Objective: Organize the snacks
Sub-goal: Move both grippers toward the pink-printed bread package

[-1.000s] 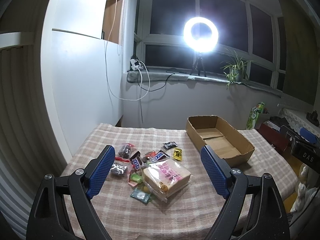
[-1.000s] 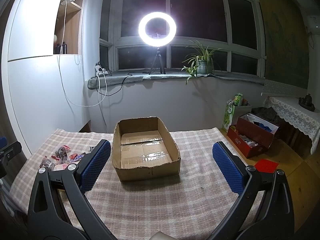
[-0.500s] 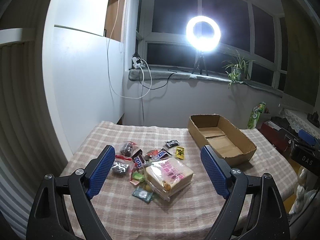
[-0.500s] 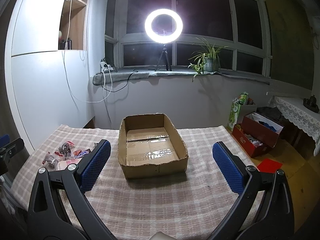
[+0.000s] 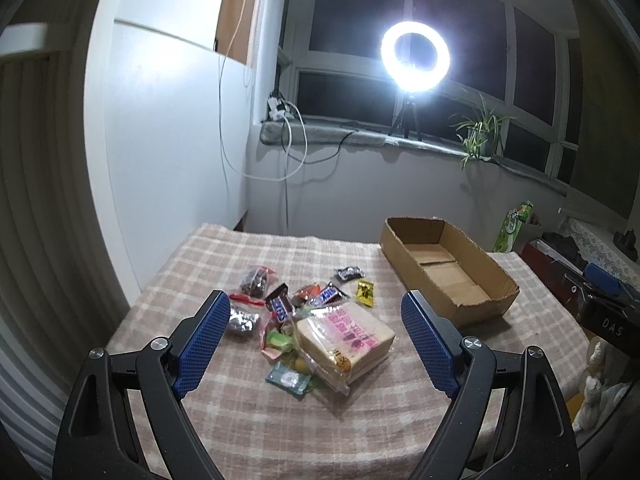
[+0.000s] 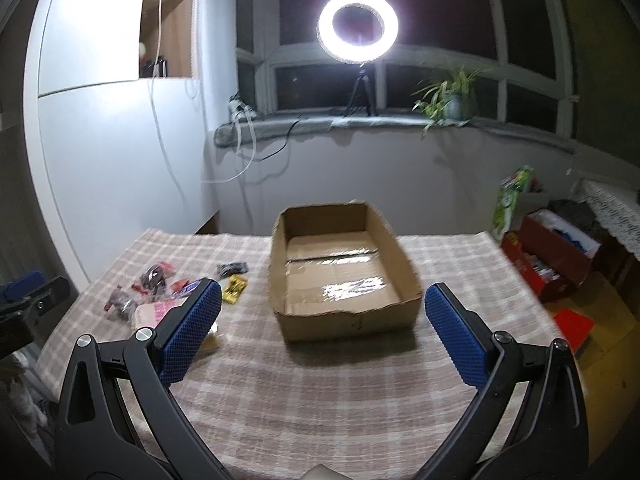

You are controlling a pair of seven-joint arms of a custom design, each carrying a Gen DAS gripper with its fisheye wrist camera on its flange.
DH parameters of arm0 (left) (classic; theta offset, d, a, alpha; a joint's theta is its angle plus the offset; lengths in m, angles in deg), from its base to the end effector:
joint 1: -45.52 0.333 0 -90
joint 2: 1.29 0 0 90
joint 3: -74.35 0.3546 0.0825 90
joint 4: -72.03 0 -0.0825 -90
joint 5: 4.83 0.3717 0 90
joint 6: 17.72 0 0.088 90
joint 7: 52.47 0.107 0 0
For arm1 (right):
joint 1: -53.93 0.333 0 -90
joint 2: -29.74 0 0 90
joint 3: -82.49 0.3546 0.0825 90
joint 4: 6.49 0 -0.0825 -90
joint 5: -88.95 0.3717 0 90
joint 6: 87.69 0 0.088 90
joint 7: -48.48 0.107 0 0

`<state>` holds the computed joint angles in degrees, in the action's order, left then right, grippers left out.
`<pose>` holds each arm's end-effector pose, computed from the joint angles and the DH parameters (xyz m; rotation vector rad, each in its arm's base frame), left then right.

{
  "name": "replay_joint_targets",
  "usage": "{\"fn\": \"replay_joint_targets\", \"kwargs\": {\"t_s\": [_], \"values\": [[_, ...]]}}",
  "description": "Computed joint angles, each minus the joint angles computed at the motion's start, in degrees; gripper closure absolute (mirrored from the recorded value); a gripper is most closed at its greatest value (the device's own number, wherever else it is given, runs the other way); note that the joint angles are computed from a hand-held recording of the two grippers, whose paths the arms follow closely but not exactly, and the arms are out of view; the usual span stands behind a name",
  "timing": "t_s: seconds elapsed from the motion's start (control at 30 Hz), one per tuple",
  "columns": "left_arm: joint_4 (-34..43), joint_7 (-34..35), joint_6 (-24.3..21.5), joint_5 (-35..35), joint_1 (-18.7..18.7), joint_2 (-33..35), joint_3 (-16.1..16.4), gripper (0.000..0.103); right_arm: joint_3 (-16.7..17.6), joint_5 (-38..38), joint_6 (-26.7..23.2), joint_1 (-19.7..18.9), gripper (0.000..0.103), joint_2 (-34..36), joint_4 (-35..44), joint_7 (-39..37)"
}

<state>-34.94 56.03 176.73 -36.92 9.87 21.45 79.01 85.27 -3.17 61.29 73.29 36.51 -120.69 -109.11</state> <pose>0.6051 -0.3043 0.4775 -1.3988 1.8240 -1.2172 0.5504 0.2447 0.4839 -1.3131 1.7518 -1.0507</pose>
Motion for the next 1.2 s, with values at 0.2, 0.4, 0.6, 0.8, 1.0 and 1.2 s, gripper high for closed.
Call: {"fn": "replay_joint_targets", "kwargs": {"t_s": [0.2,0.4,0.6,0.8,1.0,1.2], "values": [[0.1,-3.1,-3.1,3.1,5.3,0.8,-4.5,0.015,-1.2,-0.9,11.0,-1.7,0.008,4.4,3.9,0.4],[1.2,-6.8,-6.3,8.0,14.9,2.4,-14.1,0.016,-3.2,3.4,25.7,-3.2,0.015,11.8,9.9,-1.8],[3.6,-8.7,-10.1,11.2,22.5,5.2,-22.2,0.023,4.0,25.3,33.6,-9.8,0.031,19.3,12.5,-23.6],[6.4,-7.8,-13.9,11.2,27.1,8.1,-27.5,0.034,12.7,36.7,31.4,-15.3,0.035,24.6,15.5,-37.6],[9.5,-4.7,-16.5,9.3,30.0,11.1,-31.3,0.046,17.3,44.8,28.6,-17.7,0.039,28.8,19.1,-46.3],[12.3,-2.5,-19.0,7.4,29.6,12.8,-31.1,0.048,19.2,51.2,26.6,-18.1,0.039,32.3,22.7,-52.7]]}}
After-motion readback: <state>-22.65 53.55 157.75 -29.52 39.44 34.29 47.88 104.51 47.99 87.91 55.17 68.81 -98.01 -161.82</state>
